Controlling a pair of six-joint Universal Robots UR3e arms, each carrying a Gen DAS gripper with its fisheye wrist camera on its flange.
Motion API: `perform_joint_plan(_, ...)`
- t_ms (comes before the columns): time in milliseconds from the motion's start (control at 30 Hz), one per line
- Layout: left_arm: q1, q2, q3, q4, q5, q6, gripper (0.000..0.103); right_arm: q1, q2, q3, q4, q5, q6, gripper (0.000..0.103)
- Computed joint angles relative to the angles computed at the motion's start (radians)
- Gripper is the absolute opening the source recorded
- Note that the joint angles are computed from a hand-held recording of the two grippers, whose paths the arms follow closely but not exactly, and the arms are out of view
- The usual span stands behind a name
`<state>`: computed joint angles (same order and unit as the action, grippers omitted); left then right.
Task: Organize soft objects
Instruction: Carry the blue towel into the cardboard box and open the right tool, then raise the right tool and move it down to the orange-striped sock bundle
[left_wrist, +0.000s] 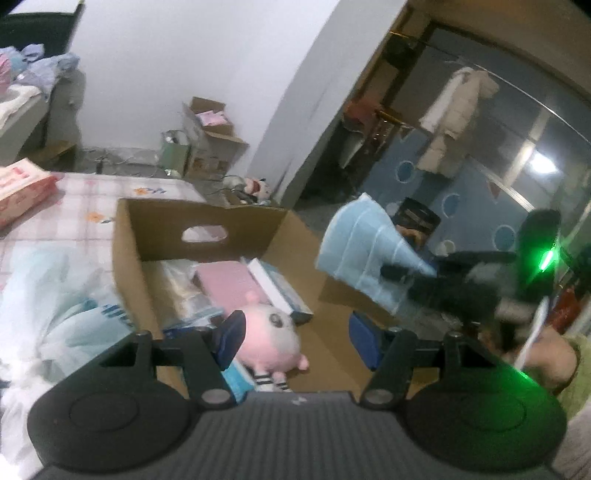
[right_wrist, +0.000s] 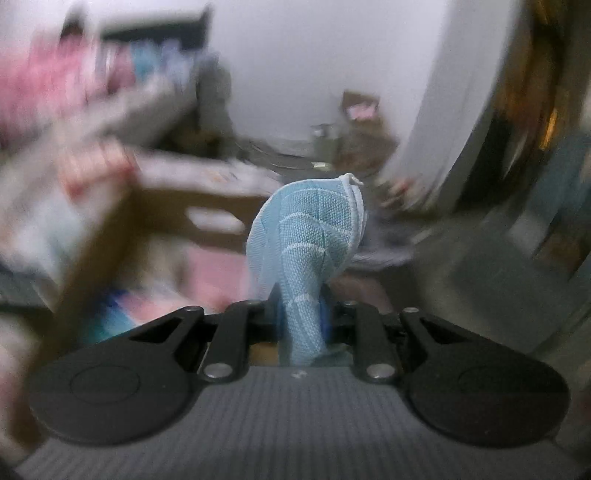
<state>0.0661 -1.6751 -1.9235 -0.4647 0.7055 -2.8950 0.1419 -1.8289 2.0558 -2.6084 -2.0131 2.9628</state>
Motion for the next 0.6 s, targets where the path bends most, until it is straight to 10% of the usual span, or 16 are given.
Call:
perform_joint_plan(267,0.026,0.051,-0.036,-0.052,-0.001,0.032,0.062,-0.017,0.215,-0.043,0.126,0.092,-0.066,0.018)
perform_joint_plan(600,0.068,0.095,-0.068,-0.08,-0.032,0.06,0.062,-0.268,-0.024,-0.023,0.338,0.427,0.047,0.044)
